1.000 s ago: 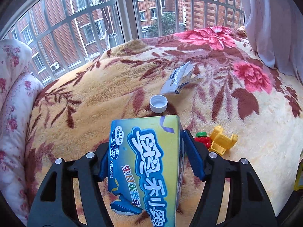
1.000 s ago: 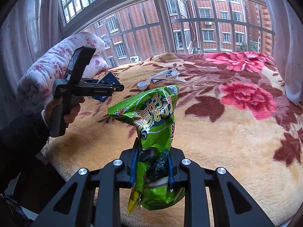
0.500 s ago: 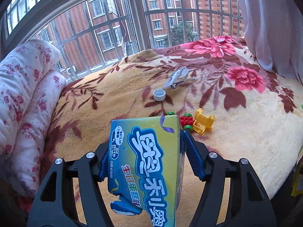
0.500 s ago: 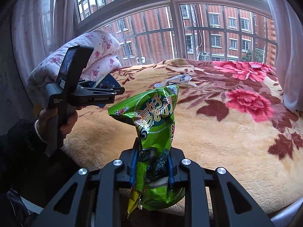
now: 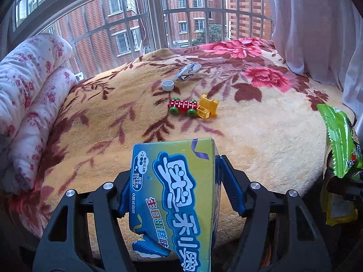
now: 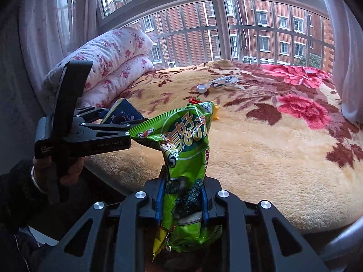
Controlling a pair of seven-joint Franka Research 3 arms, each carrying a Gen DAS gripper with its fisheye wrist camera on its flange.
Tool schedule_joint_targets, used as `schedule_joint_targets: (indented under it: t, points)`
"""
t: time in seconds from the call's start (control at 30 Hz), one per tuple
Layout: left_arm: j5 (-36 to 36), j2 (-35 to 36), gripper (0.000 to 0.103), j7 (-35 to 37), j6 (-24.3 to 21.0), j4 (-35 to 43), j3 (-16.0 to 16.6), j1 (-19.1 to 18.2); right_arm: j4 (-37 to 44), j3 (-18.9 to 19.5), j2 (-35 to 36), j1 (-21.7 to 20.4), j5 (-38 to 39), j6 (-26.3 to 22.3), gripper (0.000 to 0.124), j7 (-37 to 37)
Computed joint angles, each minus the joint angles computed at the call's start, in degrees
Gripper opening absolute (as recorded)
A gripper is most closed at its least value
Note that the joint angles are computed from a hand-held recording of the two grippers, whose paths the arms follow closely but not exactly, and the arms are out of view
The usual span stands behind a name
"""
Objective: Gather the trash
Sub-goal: 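Carry the milk box and snack bag down into the orange bucket and open both grippers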
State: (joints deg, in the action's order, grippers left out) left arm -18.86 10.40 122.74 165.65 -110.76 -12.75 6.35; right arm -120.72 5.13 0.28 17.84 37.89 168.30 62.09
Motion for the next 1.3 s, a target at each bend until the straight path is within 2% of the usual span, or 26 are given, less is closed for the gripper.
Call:
schedule_joint_targets:
  t: [0.1,0.23,0.53,0.87,0.97,1.07,1.3]
  points:
    - [-6.3,-2.8,0.064,5.1,-2.2,-3.0,-1.5,1.4,-1.6,0.1,-0.8,0.3,0.3,-1.1,0.025,0.0]
    - [-11.2,-6.4,0.064,9.6,-3.1,-8.0,0.3,-0.4,-4.1,0.1,-2.0,0.8,-0.9,-2.2,0.025,0.8]
    - [-11.6,-10.1,0.064,8.8,-3.7,-15.4,5.1,-4.9,-7.3,-0.5,-3.1,1.2,1.1,-6.6,0.025,1.3]
    - [-5.1,-9.5,0.065,5.3,-9.2,-19.9,6.9,-5.9,-9.8,0.4,-1.5,2.0,-2.1,-10.6,0.026,2.3]
    - [-1.3,-7.7,0.065,2.9,-8.4,-20.3,6.5,-5.7,-9.5,0.7,0.5,2.0,-8.0,-10.5,0.026,7.9]
    - [3.9,-5.6,0.065,-0.1,-6.7,-20.7,6.1,-5.3,-8.9,0.9,2.5,2.0,-9.3,-11.6,0.026,9.6]
    - [7.7,-0.4,0.065,-3.1,-12.1,-17.9,4.4,-3.3,-6.2,1.3,7.0,1.6,-10.5,-15.6,0.026,11.6]
